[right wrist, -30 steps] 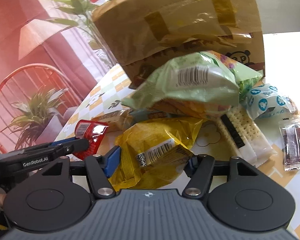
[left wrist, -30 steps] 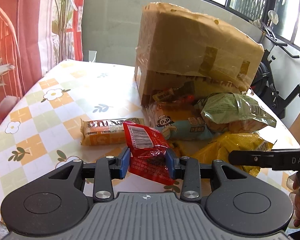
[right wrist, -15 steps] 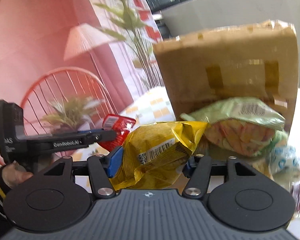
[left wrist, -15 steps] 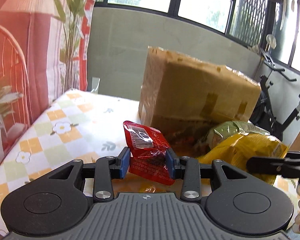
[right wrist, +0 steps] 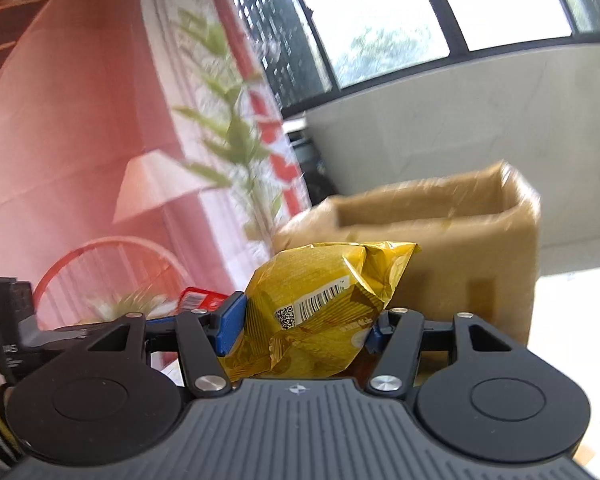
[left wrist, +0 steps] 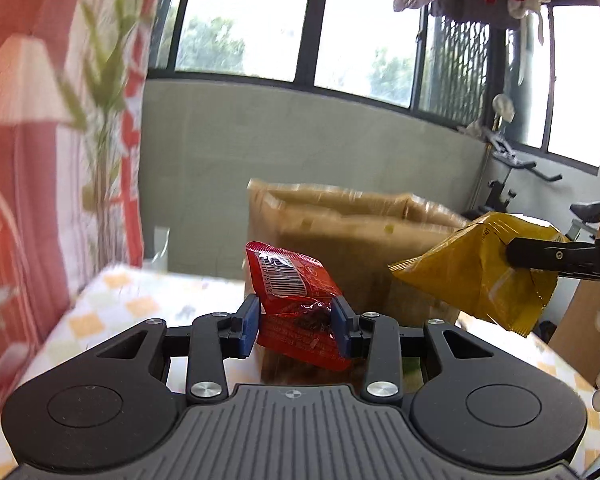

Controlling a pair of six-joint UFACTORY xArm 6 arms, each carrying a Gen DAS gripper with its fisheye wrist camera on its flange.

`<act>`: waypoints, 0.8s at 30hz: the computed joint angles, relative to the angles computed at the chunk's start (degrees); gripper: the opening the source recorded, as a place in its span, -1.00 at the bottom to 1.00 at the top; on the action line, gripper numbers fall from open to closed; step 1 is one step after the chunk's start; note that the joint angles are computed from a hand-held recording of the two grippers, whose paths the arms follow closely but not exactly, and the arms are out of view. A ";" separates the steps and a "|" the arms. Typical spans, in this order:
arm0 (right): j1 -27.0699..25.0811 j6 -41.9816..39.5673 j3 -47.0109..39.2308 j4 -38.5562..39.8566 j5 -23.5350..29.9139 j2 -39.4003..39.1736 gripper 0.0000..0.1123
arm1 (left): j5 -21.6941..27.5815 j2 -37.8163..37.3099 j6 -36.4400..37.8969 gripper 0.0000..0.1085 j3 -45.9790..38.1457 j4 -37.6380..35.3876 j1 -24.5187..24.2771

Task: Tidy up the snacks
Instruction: 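Carry both packets into the open box and open both grippers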

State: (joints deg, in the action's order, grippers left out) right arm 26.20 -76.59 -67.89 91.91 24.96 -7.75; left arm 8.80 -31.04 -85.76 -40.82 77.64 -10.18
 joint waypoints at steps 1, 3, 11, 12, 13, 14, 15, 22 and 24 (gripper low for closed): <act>-0.42 -1.08 -0.94 0.64 -0.36 0.43 0.07 | -0.42 1.27 -1.36 -0.26 -1.78 1.58 0.08; -1.01 -3.79 -3.09 1.92 -1.33 1.59 0.07 | -1.23 4.05 -4.35 -0.26 -5.52 4.98 0.11; -2.37 -6.31 -17.96 0.89 -6.24 13.29 0.07 | -3.01 18.98 -1.82 -0.26 -22.61 5.41 -0.86; -2.33 -5.16 -20.36 -0.47 -7.09 15.39 0.07 | -3.51 21.18 0.17 -0.26 -24.71 2.91 -0.74; -2.24 -3.85 -22.61 -1.94 -8.00 17.47 0.07 | -4.10 23.36 2.89 -0.26 -26.68 -0.14 -0.56; -2.05 -1.28 -25.31 -4.39 -9.14 19.84 0.07 | -4.12 25.62 6.35 -0.26 -28.70 -3.72 -0.56; -2.02 1.78 -27.84 -7.08 -9.98 22.17 0.07 | -3.57 27.59 10.15 -0.26 -30.44 -7.68 -0.57; -2.99 29.01 -40.42 -30.47 -10.48 34.51 0.15 | -0.94 39.31 33.20 -0.10 -40.70 -30.57 -0.66; -3.81 36.07 -42.73 -36.98 -7.35 36.53 0.28 | 2.20 40.24 35.10 -0.01 -41.75 -32.60 -1.10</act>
